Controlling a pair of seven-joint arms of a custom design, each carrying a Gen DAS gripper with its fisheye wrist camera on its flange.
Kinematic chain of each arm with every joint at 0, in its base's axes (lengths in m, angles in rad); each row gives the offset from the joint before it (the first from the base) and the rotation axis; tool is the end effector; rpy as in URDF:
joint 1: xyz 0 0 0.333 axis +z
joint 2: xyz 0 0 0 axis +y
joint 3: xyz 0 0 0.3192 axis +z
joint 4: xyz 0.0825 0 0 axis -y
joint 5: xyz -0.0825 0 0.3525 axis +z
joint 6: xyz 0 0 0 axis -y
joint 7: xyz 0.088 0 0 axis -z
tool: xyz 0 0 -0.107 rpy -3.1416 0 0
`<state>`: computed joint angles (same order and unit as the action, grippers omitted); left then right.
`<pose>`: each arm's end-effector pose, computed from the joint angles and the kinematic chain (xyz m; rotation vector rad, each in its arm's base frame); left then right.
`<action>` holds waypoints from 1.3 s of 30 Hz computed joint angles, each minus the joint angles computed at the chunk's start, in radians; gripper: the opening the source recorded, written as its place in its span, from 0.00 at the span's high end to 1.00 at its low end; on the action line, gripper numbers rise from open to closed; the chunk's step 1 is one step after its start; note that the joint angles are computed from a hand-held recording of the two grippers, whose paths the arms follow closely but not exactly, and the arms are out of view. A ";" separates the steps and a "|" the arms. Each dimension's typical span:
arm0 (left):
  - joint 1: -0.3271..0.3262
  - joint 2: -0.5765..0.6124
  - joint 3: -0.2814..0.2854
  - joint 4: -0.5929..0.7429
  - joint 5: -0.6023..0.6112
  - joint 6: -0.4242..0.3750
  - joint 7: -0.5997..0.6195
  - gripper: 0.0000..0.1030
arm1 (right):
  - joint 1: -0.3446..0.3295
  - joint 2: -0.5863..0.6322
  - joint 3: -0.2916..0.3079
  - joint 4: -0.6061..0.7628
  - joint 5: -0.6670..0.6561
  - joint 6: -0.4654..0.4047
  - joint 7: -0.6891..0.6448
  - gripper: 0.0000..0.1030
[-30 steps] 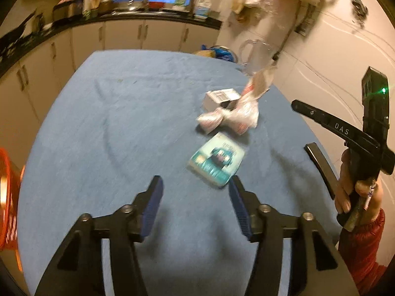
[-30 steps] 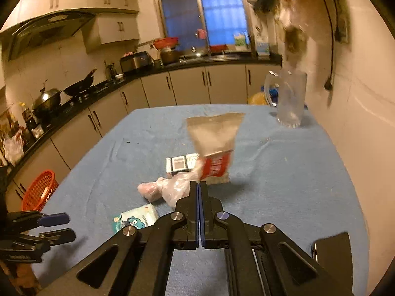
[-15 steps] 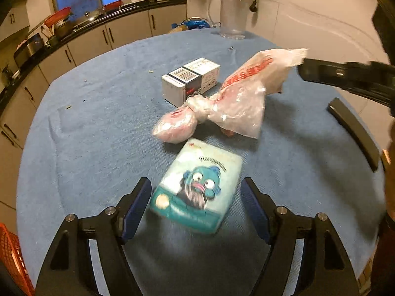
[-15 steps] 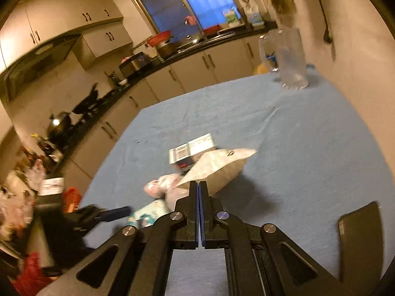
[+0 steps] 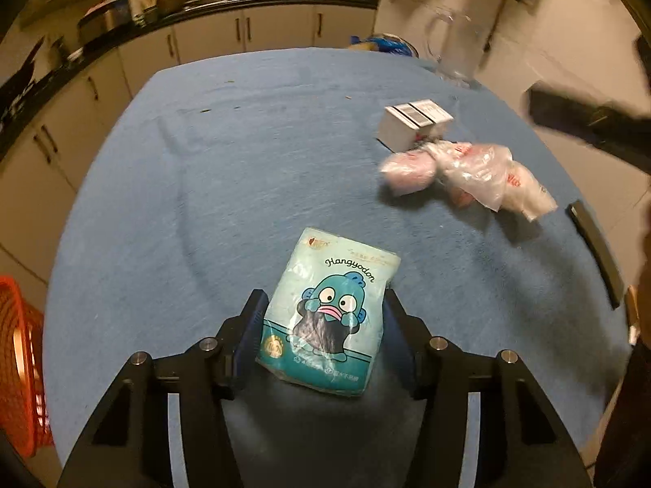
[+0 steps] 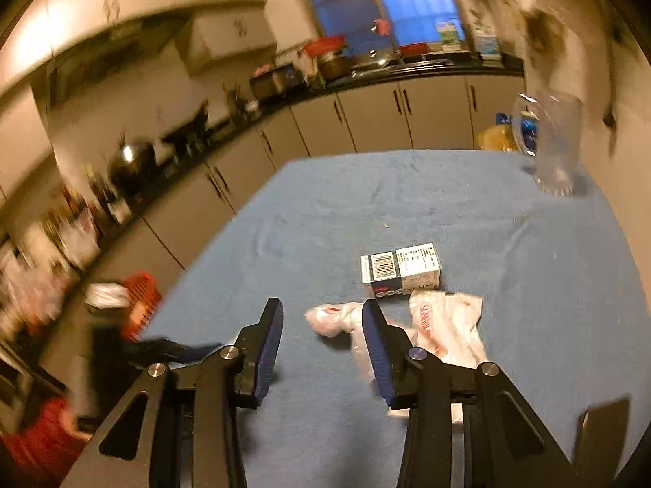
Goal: Collect trash
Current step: 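Grasp the knotted clear plastic bag with the right tool, then carry the snack packet and plastic bag into the wastebasket and open both tools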
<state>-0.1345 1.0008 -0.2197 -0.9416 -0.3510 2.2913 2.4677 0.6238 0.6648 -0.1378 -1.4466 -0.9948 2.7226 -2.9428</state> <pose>0.7638 -0.2081 0.3258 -0.9217 2.7772 -0.8808 0.6194 0.3901 0.3717 -1.2709 1.9483 -0.6254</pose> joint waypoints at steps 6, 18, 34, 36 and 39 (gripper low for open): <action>0.041 0.004 -0.019 0.021 -0.034 -0.031 0.007 0.47 | -0.090 0.192 0.126 0.269 0.288 -0.257 -0.488 0.58; 0.055 -0.012 -0.035 -0.014 -0.076 -0.009 0.028 0.49 | -0.006 0.230 0.037 0.317 0.389 -0.315 -0.508 0.74; 0.143 -0.214 -0.078 -0.348 -0.266 0.265 0.198 0.49 | 0.080 0.196 -0.006 0.241 0.211 -0.074 -0.141 0.74; 0.150 -0.230 -0.081 -0.378 -0.286 0.302 0.222 0.49 | 0.083 0.205 -0.008 0.246 0.205 -0.056 -0.119 0.74; 0.157 -0.243 -0.081 -0.405 -0.305 0.338 0.242 0.49 | 0.094 0.217 -0.008 0.268 0.205 -0.064 -0.110 0.74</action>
